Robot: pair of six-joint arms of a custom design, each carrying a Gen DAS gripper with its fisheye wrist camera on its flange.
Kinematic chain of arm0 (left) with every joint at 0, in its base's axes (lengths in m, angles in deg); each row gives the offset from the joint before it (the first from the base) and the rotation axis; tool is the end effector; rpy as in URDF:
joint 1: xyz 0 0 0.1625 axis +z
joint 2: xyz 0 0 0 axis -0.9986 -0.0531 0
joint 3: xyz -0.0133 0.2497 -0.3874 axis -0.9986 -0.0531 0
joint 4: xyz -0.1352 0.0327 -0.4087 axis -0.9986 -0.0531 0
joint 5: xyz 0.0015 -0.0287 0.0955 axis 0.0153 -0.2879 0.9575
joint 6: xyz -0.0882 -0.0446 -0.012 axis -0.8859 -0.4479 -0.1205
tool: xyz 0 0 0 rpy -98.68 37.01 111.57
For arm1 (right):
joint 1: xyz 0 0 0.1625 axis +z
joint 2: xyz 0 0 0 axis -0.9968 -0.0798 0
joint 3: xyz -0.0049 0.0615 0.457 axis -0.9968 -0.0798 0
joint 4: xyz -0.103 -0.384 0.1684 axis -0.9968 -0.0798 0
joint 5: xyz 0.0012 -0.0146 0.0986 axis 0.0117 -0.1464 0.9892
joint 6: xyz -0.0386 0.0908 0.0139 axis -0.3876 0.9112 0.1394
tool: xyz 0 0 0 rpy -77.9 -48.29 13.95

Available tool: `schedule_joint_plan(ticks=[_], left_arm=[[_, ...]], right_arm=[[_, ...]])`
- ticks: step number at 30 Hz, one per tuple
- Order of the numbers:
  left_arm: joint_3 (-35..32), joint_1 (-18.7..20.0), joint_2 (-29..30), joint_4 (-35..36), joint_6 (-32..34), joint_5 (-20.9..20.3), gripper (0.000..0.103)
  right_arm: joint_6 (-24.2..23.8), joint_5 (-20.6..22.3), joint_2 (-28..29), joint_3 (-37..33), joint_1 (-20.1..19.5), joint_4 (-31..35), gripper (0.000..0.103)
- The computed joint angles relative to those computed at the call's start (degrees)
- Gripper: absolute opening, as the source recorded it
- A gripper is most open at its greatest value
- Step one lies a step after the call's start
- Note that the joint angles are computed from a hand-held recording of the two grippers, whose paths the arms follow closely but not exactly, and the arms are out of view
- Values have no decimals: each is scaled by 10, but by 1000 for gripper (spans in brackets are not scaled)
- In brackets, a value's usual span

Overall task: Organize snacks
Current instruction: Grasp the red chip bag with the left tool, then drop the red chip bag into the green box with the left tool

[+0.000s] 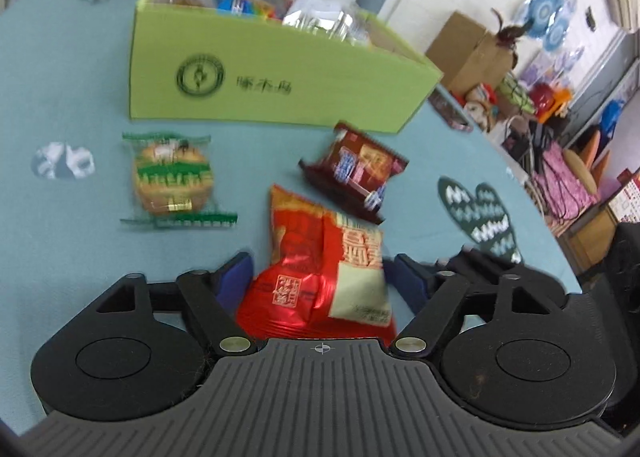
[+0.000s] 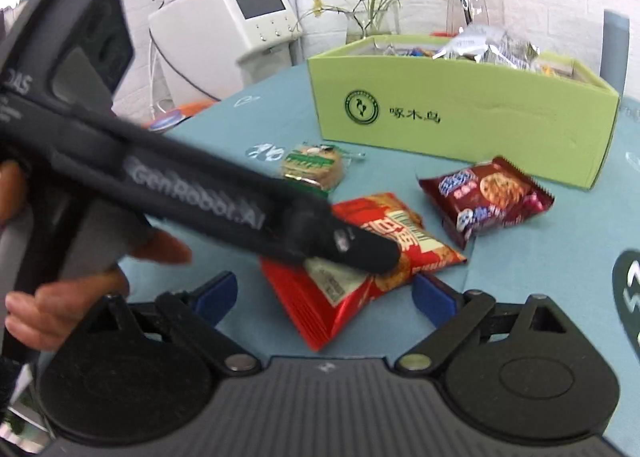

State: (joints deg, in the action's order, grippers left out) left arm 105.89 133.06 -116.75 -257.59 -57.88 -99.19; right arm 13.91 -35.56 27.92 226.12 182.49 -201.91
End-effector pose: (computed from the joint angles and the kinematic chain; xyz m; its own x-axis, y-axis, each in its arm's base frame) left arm -0.2112 -0.4503 0.0999 -0.8011 0.5512 -0.2330 0.5982 0.7490 -0.2849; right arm 0.1456 -0.3318 0.1374 -0.7774 -0.2859 0.5603 -0.5930 0.6303 -0.5011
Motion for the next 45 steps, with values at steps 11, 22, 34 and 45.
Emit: schedule_joint_plan(ticks=[11, 22, 34, 45], left_arm=[[-3, -38, -48, -48, 6, 26, 38], [-242, 40, 85, -1, 93, 66, 40], [-233, 48, 101, -38, 105, 85, 61], [-127, -31, 29, -101, 121, 99, 71]], right_arm=[[-102, -7, -37, -63, 61, 23, 80], [-154, -15, -11, -312, 38, 256, 81], [-150, 3, -7, -306, 19, 251, 93], [-131, -7, -78, -169, 65, 138, 93]])
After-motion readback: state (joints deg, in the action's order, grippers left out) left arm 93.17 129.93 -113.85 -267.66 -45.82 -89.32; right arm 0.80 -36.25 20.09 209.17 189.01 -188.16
